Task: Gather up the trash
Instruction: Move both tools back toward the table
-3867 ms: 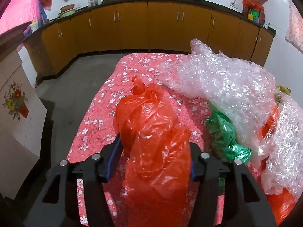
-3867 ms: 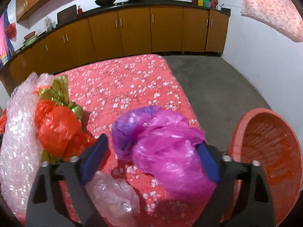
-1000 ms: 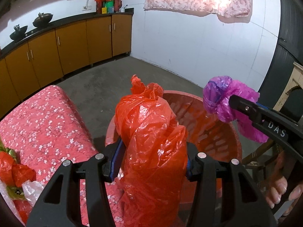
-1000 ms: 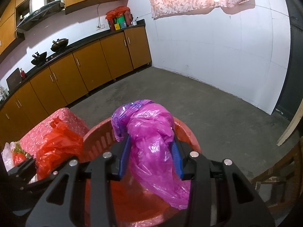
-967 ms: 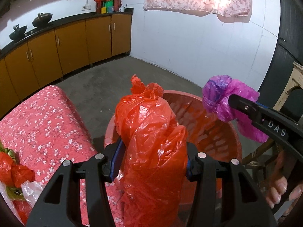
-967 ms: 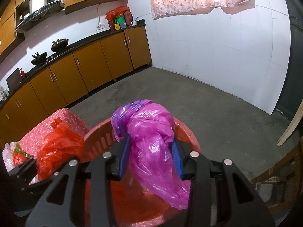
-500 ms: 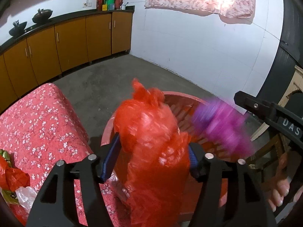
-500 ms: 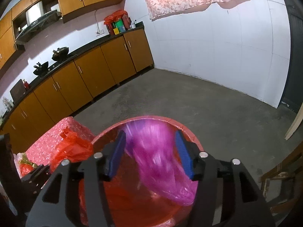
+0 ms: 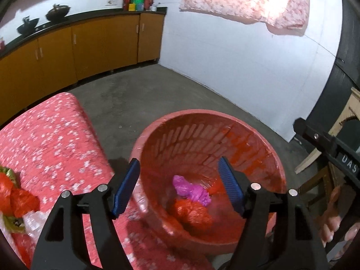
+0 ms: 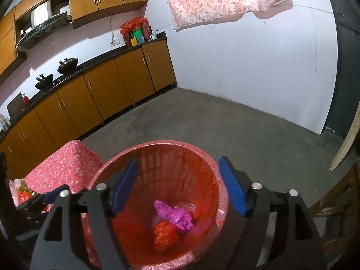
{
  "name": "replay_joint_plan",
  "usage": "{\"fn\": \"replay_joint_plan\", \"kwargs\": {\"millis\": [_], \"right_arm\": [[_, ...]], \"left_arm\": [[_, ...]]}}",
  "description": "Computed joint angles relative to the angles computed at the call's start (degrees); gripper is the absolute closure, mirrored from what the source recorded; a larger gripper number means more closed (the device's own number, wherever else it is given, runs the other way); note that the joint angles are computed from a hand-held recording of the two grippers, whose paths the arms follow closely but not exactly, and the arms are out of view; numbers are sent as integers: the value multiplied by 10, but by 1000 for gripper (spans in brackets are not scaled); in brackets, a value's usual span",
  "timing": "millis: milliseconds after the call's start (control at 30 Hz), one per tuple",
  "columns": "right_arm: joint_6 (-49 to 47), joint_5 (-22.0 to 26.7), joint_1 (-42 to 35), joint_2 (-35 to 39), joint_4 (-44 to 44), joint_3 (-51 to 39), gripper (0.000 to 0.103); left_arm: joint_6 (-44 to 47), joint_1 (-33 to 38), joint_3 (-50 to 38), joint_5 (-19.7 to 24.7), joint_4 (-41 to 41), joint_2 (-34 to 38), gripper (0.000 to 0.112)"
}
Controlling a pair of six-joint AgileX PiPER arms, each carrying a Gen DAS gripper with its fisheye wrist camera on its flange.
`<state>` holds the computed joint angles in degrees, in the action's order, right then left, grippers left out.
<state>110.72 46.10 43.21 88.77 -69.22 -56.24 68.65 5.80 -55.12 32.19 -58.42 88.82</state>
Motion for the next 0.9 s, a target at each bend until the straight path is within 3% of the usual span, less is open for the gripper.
{"fn": "replay_joint_plan", "kwargs": {"millis": [133, 300, 467, 567, 700, 900], "right_arm": [[-17, 29, 31, 7, -2, -12, 14], [-25, 58, 76, 32, -3, -40, 12], [-48, 51, 121, 77, 6, -92, 12], [-70, 28, 145, 114, 13, -135, 12], [-126, -1, 169, 178, 37, -215, 13], [-251, -33, 179, 281, 137, -364, 24]], "left_arm": [[38, 57, 36, 16, -31, -51, 36], [72, 156, 69, 53, -47, -113, 33], [105, 318, 74, 138, -64, -147, 32], [141, 404, 74, 167, -79, -154, 28], [196, 500, 62, 162, -104, -136, 25], [232, 565, 33, 127, -133, -79, 23]]}}
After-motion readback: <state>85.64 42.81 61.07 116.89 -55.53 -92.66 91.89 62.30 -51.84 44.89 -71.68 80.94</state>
